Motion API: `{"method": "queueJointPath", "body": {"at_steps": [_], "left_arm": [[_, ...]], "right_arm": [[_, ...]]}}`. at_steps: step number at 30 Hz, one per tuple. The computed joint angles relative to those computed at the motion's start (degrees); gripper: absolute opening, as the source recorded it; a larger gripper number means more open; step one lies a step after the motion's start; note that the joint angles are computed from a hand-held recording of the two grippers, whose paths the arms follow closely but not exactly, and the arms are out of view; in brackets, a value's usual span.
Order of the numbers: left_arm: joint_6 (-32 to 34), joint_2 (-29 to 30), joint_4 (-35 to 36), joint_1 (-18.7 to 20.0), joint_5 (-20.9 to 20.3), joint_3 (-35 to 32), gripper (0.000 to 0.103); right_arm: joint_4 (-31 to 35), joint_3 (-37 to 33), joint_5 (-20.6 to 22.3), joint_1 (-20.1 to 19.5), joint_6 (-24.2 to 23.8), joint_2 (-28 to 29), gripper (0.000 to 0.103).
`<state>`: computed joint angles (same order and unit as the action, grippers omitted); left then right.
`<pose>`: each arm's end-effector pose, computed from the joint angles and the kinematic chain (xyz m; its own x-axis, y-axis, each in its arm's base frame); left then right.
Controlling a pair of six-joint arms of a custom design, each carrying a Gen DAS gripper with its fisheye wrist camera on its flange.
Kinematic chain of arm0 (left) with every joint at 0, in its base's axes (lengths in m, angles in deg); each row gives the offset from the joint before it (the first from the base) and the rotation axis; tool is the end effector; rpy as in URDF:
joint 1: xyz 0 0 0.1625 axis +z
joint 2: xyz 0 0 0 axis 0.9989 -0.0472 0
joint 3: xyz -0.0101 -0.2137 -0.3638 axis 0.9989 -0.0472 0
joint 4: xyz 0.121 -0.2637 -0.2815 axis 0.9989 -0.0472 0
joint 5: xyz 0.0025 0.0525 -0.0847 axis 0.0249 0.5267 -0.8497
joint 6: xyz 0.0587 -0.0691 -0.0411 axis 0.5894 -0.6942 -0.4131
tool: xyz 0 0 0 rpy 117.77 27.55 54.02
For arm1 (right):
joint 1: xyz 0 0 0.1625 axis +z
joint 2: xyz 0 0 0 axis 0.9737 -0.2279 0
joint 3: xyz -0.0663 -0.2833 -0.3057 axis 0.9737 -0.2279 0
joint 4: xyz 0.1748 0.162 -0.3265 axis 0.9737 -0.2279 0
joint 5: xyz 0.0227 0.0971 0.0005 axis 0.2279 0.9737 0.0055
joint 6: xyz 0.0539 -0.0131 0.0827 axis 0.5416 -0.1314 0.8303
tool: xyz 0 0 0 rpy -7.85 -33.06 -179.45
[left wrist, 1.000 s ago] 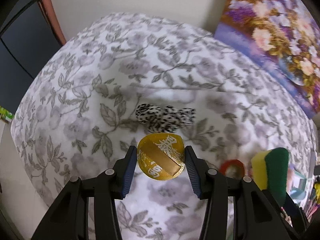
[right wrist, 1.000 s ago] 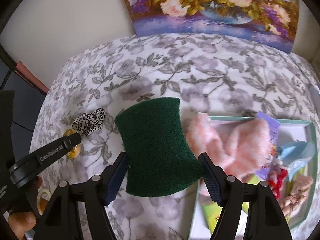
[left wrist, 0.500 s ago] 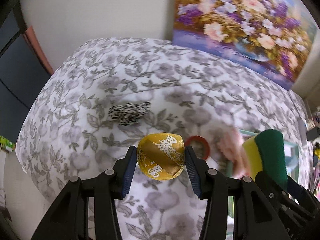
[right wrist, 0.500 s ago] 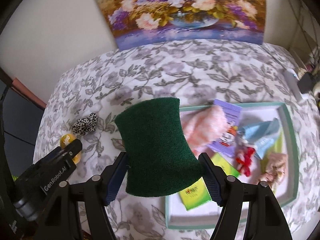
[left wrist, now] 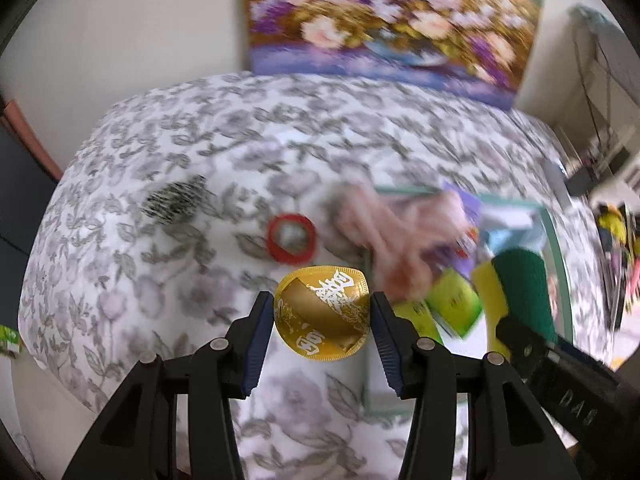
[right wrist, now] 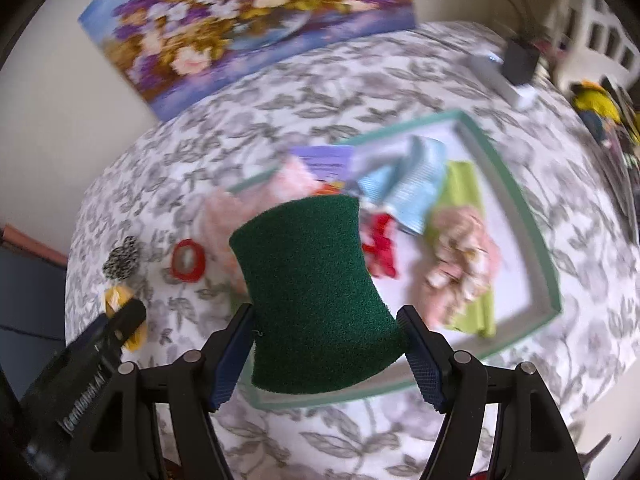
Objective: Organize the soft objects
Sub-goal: 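Carry the tin and sponge over the tray and open both tools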
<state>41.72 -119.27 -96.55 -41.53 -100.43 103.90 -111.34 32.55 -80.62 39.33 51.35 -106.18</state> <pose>-0.2909 -0.5837 0.2329 -0.5719 0.4761 -0.6680 0.5978 0.7995 0.0580 0.3080 -0.4894 0.1857 -0.6849 0.6801 0.2614 0.3674 0.6322 -0.6821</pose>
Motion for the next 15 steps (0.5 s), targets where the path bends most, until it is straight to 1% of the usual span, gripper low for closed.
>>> {"method": "queueJointPath", "body": {"at_steps": [7, 15], "left_arm": [[-0.7, 0.2, 2.3, -1.6, -3.7, 3.2, 0.051], [-3.2, 3.3, 6.8, -1.1, -8.1, 1.1, 0.051]], "right_arm": [[1.4, 4.9, -0.5, -0.5, 5.4, -3.7, 0.074], [1.8, 6.8, -0.7, -1.5, 6.9, -5.5, 0.075]]}}
